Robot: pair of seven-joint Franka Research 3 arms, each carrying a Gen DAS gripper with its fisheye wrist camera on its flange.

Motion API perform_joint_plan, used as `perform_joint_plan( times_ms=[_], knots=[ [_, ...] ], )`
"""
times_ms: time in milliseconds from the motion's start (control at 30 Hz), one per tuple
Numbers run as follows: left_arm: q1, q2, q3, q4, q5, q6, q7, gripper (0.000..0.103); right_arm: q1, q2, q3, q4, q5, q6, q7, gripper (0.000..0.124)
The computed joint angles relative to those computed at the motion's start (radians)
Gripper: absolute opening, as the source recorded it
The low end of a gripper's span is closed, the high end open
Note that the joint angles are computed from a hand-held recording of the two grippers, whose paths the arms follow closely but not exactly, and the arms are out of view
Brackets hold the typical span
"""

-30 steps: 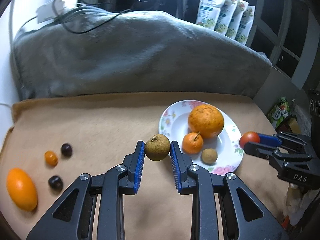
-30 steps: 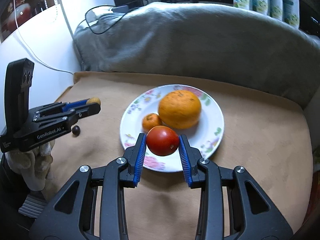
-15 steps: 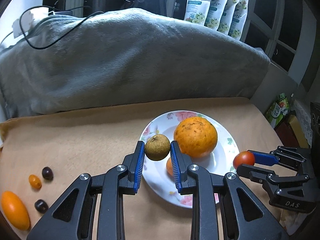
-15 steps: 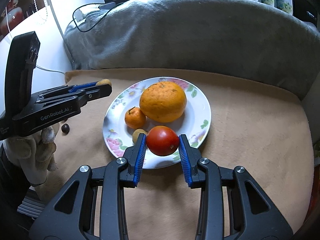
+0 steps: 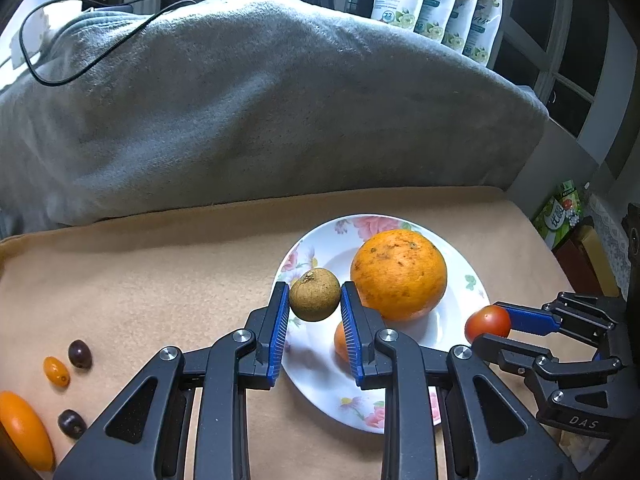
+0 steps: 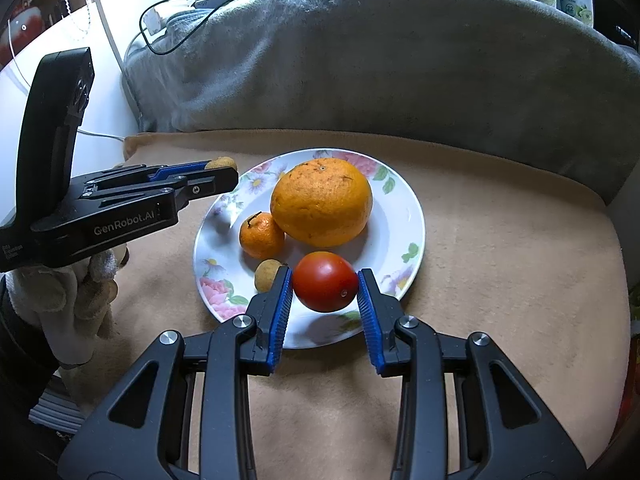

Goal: Organize fruits
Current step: 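Carry the kiwi with the left tool to the plate while the right tool carries the tomato, then open both tools to release the kiwi and tomato onto the plate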

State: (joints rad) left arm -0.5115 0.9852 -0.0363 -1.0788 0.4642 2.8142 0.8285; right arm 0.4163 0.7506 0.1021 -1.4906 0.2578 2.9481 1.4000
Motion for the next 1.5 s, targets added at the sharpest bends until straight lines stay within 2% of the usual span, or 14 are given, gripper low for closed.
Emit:
perform_joint_plan(
  times_ms=[400,833,900,933,967,1033,1167,1200,1233,1300,1500],
  knots=[
    [0.001,0.014,-0.007,0.023,-0.013,-0.011,0.024,0.025,0.012,0.013,-0.015,0.023,-0.013,-0.021,0.02,0.035],
    [0.004,0.021,-0.016,0.038,-0.025,-0.013,0.043,0.025,0.019,0.007,-0.022,0.009,-0.024,-0.007,0.026,0.035],
    [0.001,0.019,-0.011,0.034,-0.024,-0.007,0.038,0.036,0.016,0.004,-0.018,0.003,-0.023,0.004,0.022,0.044],
    [0.001,0.019,-0.01,0.034,-0.023,-0.004,0.037,0.038,0.015,0.002,-0.016,-0.001,-0.022,0.015,0.02,0.054],
    [0.001,0.019,-0.01,0.033,-0.023,-0.001,0.037,0.038,0.012,-0.001,-0.012,-0.007,-0.02,0.026,0.015,0.059],
    [0.001,0.016,-0.01,0.029,-0.022,0.002,0.037,0.038,0.008,-0.003,-0.006,-0.008,-0.018,0.028,0.007,0.059],
    [-0.002,0.004,-0.001,0.007,-0.016,0.022,0.024,0.058,0.013,-0.004,-0.01,-0.008,-0.019,0.028,0.002,0.06],
    [-0.003,0.001,0.0,0.002,-0.014,0.027,0.02,0.059,0.014,-0.005,-0.01,-0.011,-0.02,0.029,0.0,0.061],
    [-0.002,-0.001,0.0,0.0,-0.014,0.029,0.019,0.059,0.016,-0.006,-0.01,-0.013,-0.02,0.033,-0.002,0.068],
    [-0.005,-0.007,0.005,-0.01,-0.01,0.035,0.01,0.071,0.018,-0.009,-0.009,-0.023,-0.02,0.048,-0.006,0.076],
    [-0.008,-0.02,0.012,-0.025,0.003,0.031,-0.005,0.073,0.015,-0.023,-0.001,-0.046,-0.012,0.067,-0.018,0.084]
  ],
)
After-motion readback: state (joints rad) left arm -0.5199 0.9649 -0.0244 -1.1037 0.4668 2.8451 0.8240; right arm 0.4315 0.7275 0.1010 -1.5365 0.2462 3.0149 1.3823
